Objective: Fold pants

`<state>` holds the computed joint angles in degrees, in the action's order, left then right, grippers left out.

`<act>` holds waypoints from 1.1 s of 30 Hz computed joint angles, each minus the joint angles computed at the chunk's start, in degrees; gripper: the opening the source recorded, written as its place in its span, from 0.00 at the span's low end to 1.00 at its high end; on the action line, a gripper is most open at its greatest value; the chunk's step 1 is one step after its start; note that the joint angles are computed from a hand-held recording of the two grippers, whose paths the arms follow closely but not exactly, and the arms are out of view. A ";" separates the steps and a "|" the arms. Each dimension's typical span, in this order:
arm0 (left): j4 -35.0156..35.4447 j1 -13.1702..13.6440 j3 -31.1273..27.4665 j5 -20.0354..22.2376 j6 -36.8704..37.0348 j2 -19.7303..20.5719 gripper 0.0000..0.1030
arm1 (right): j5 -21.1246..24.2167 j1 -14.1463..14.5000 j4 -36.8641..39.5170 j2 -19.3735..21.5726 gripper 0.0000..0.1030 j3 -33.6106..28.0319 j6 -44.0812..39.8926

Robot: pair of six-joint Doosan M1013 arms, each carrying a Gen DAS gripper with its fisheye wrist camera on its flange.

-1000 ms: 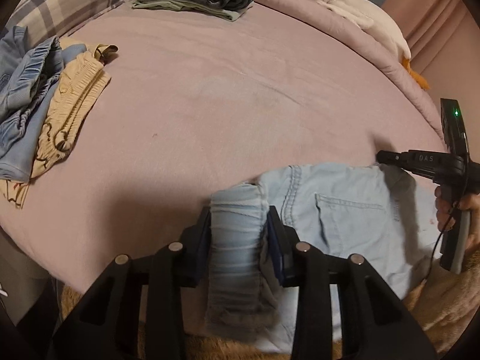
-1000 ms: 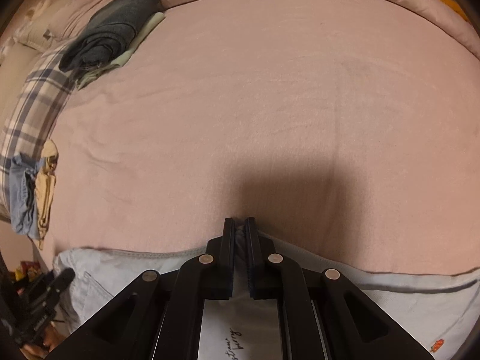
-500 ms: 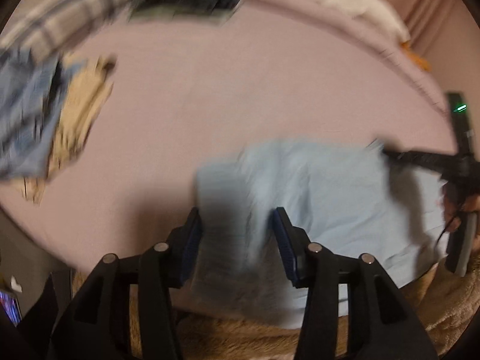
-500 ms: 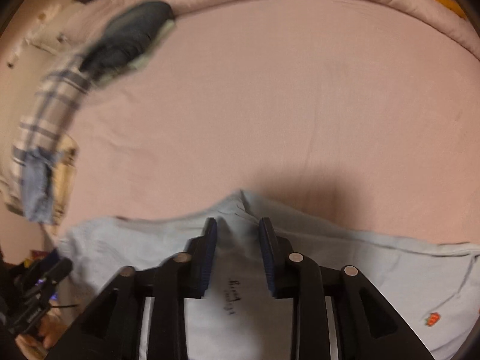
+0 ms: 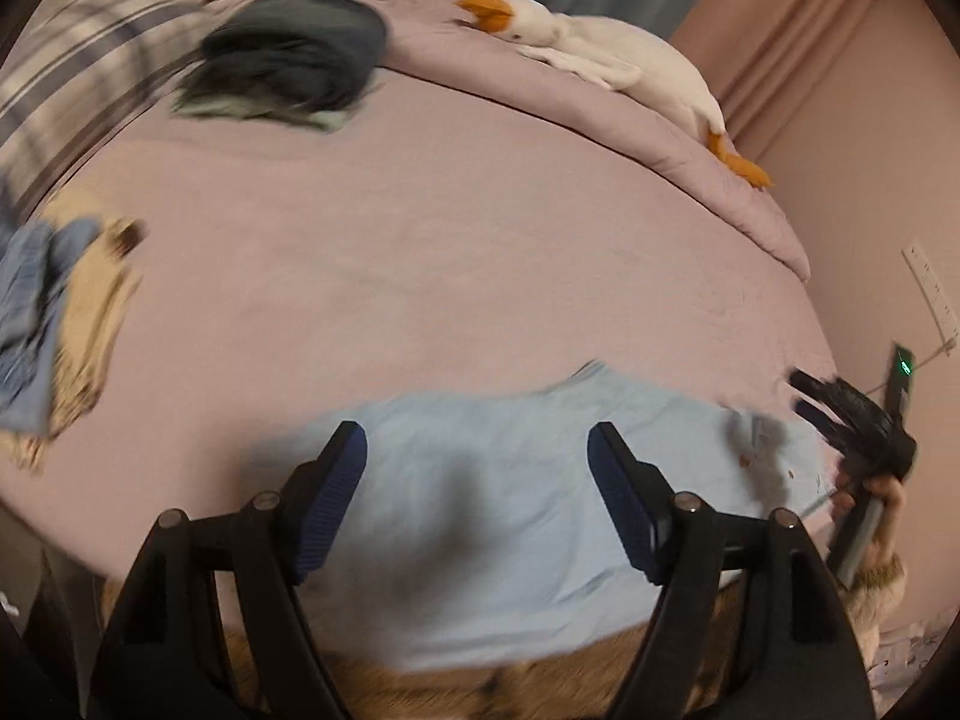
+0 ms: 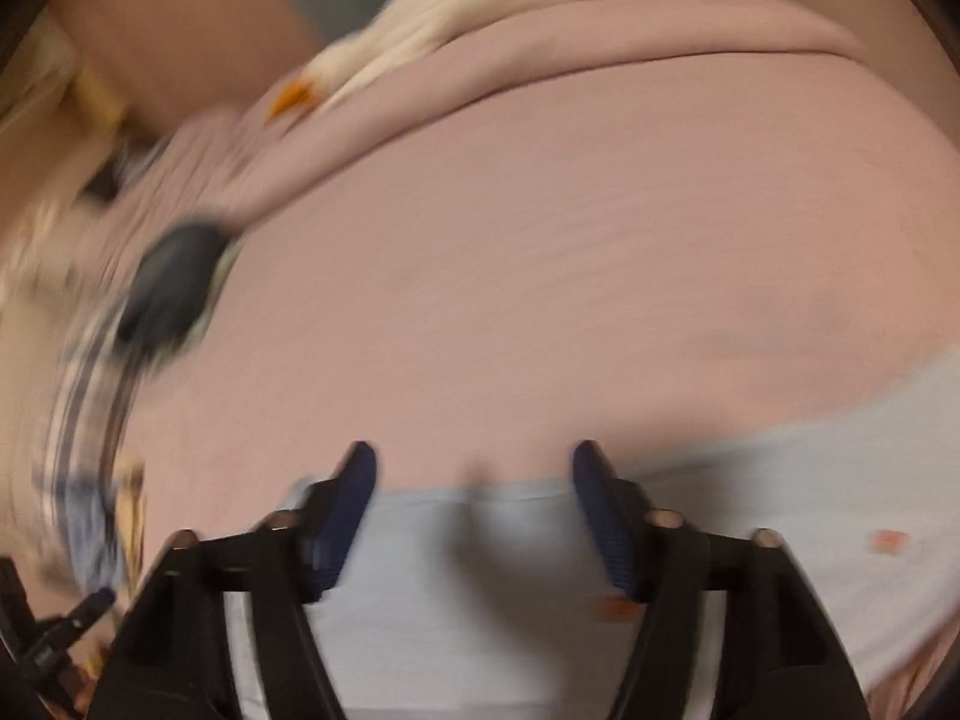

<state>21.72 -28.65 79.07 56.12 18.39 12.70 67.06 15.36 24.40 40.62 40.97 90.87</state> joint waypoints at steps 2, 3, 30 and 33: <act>-1.91 0.93 -2.36 -4.56 4.44 2.65 0.73 | -1.10 -2.01 -5.71 -0.57 0.66 0.95 6.21; -4.77 1.65 -4.01 -5.70 7.32 4.31 0.69 | -1.42 -2.49 -7.65 -0.68 0.66 1.26 8.42; -16.60 3.63 -16.06 1.32 16.29 17.63 0.30 | -3.25 -7.46 -18.44 3.76 0.11 -0.82 19.68; -16.25 3.56 -15.46 0.88 15.84 17.31 0.30 | -4.62 -7.45 -18.12 3.40 0.11 1.06 19.85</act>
<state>5.48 -25.09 63.61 57.00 34.24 30.00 62.44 7.91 6.28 44.02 42.03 110.72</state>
